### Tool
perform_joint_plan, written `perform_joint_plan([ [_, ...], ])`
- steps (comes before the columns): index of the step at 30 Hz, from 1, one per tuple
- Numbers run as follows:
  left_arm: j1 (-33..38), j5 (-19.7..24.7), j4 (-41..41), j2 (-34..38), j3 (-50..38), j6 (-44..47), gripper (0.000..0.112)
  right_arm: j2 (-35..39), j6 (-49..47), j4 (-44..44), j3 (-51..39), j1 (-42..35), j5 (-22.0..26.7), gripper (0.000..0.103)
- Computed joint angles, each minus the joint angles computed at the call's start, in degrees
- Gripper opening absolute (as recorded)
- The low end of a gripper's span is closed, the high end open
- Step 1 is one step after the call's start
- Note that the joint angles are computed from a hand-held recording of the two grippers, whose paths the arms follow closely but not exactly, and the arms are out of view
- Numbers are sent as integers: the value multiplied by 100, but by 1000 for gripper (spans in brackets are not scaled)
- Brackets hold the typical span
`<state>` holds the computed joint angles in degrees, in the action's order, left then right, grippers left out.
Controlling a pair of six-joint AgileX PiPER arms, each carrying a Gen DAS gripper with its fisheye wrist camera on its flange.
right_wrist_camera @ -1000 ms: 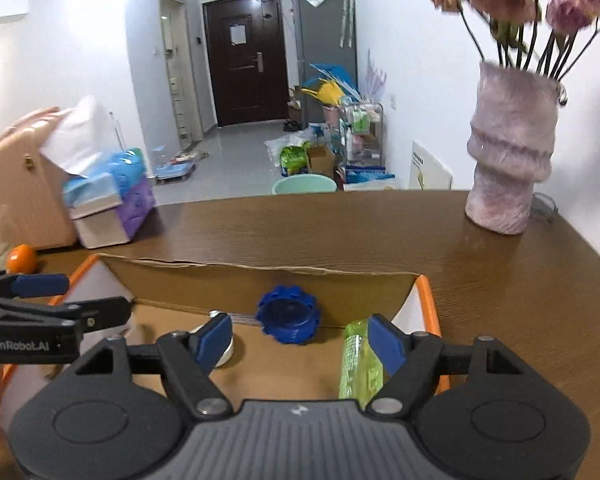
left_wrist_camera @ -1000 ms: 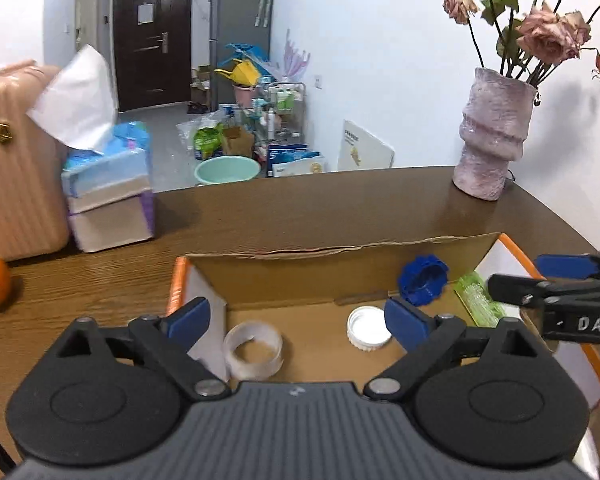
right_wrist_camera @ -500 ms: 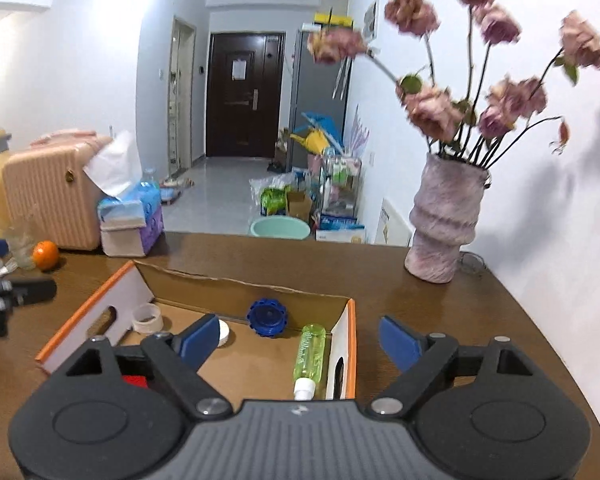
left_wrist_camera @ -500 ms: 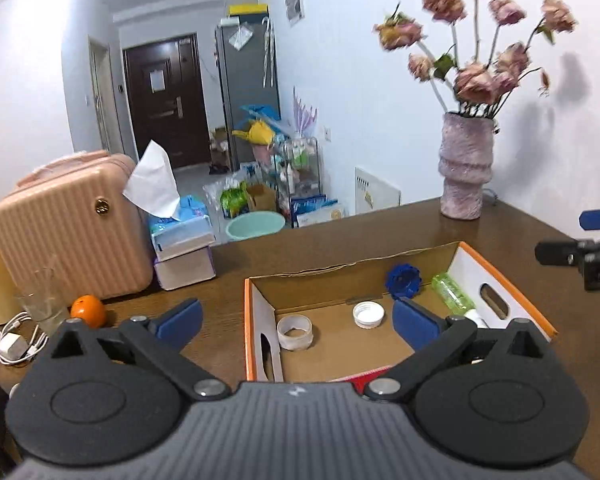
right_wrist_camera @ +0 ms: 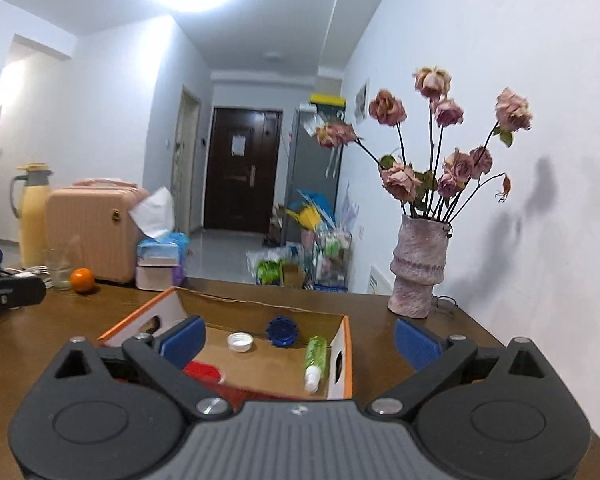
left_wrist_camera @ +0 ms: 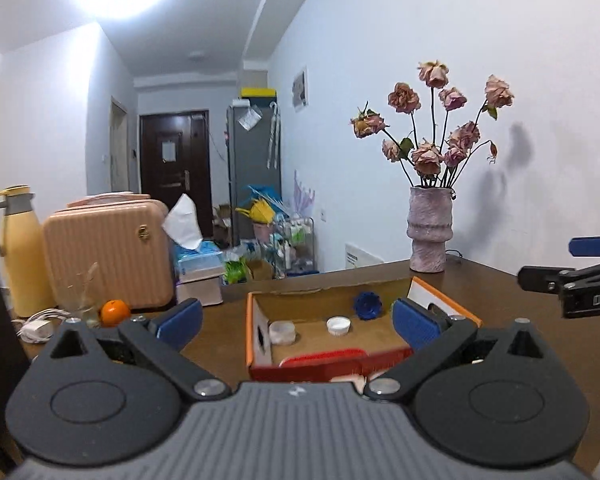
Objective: Organize rigid objects
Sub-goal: 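Withdraw both grippers from the box toward the remaining loose items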
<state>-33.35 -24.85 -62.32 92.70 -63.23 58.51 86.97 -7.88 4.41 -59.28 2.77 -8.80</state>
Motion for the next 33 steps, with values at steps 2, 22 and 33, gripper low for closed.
perform_joint_plan([
  [2,-221,-408,287,-376,665,-504,103,-506,71,-2,726,86,-273,101],
  [22,-1043,-1237,-387,-681,2106,-901,103,-1896,-889,1916,3404,900,-1406,103],
  [33,-92,241,-1034,568,943,-33,103,-325,240,617,2557,489,-1103,94],
])
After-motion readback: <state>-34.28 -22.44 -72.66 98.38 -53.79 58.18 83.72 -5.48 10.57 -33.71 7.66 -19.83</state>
